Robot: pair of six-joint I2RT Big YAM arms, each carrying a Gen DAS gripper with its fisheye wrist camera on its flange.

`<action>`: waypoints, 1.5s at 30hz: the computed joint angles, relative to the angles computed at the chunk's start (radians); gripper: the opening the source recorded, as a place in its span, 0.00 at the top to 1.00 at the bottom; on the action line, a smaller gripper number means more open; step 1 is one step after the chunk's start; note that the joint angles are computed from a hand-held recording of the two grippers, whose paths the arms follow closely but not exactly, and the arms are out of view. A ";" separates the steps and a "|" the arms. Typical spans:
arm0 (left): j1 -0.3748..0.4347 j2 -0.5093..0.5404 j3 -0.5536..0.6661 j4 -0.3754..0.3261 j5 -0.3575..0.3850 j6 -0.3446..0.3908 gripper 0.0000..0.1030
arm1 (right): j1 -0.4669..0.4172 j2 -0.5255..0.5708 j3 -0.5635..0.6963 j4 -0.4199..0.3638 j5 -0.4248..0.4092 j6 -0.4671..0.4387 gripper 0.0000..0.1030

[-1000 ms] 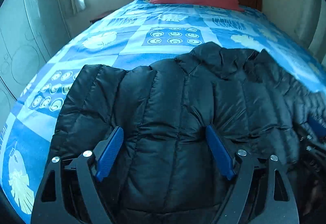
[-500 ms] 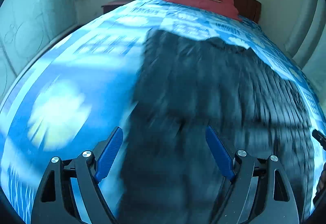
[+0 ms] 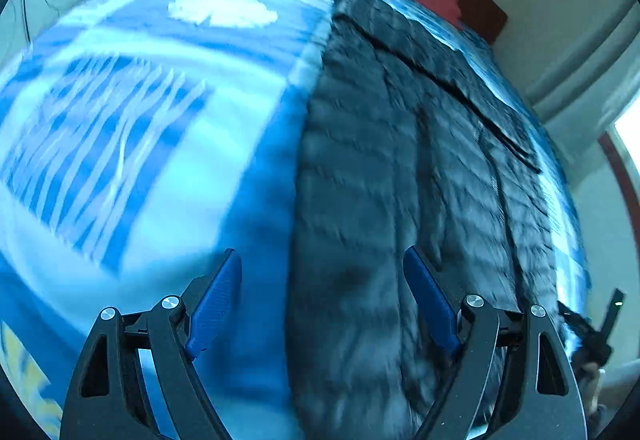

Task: Fold large clothes
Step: 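Grasp the jacket hem with the left gripper while the right gripper grasps the hem beside it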

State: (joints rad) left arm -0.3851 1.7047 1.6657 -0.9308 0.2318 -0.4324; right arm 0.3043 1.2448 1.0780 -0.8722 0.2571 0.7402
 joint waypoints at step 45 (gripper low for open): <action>-0.006 -0.353 -0.292 0.125 0.253 -0.059 0.88 | 0.149 -0.415 -0.180 0.138 -0.149 0.160 0.89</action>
State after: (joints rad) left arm -0.3913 1.3520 1.3739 -0.8054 0.4852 -0.4919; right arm 0.4536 0.8300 0.8982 -0.7341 0.1083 0.8999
